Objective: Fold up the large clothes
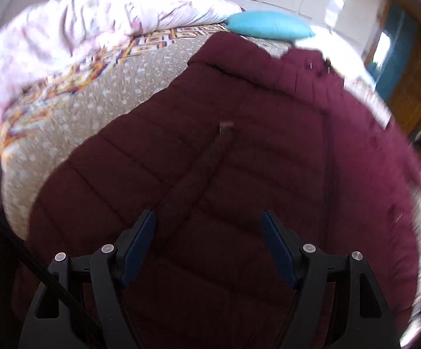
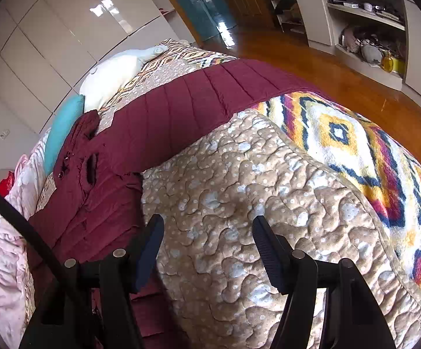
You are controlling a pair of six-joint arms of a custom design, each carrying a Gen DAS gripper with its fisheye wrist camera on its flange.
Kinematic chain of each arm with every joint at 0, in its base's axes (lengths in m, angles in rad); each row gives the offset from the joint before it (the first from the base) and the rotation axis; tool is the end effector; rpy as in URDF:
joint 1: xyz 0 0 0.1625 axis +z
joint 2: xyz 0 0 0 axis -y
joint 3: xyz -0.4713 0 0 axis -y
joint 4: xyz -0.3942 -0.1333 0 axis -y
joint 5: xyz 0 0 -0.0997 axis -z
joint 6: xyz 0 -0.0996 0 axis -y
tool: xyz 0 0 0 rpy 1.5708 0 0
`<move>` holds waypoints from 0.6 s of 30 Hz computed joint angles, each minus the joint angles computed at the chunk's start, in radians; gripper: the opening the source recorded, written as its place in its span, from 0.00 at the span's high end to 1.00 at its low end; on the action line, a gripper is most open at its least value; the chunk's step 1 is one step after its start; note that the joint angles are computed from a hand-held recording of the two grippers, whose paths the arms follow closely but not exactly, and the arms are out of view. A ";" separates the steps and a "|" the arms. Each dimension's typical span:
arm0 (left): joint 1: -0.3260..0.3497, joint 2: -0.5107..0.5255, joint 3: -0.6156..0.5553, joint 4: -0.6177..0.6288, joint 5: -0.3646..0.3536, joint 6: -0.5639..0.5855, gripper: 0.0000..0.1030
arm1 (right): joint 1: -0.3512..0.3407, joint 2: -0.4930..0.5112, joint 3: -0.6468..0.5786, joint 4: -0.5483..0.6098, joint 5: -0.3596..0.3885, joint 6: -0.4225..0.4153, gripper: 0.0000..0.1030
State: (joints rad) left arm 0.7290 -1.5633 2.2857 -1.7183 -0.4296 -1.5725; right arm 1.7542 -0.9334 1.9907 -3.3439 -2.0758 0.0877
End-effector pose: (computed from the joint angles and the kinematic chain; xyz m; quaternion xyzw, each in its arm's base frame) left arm -0.1197 -0.4070 0.2841 -0.1453 0.8085 -0.3992 0.4072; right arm 0.1943 -0.5809 0.1976 -0.0440 -0.9101 0.3677 0.1860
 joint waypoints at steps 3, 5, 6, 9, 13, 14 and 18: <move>-0.051 0.024 -0.025 0.189 0.012 -0.132 0.29 | -0.009 -0.001 0.005 -0.002 0.034 -0.020 0.33; -0.075 0.029 -0.037 0.264 0.005 -0.169 0.29 | -0.017 0.001 0.002 0.004 0.054 -0.019 0.33; -0.081 0.027 -0.039 0.294 0.004 -0.190 0.29 | -0.022 0.001 -0.001 0.012 0.063 -0.012 0.33; -0.076 0.026 -0.044 0.272 0.002 -0.187 0.29 | -0.035 0.001 -0.012 0.025 0.085 -0.020 0.33; -0.066 0.055 -0.089 0.267 0.024 -0.116 0.29 | -0.052 0.000 -0.049 0.043 0.085 -0.058 0.33; -0.074 0.054 -0.105 0.298 0.047 -0.130 0.29 | -0.057 -0.003 -0.055 0.039 0.084 -0.063 0.33; -0.108 0.030 -0.202 0.386 0.062 -0.126 0.29 | -0.091 0.000 -0.122 0.052 0.088 -0.064 0.33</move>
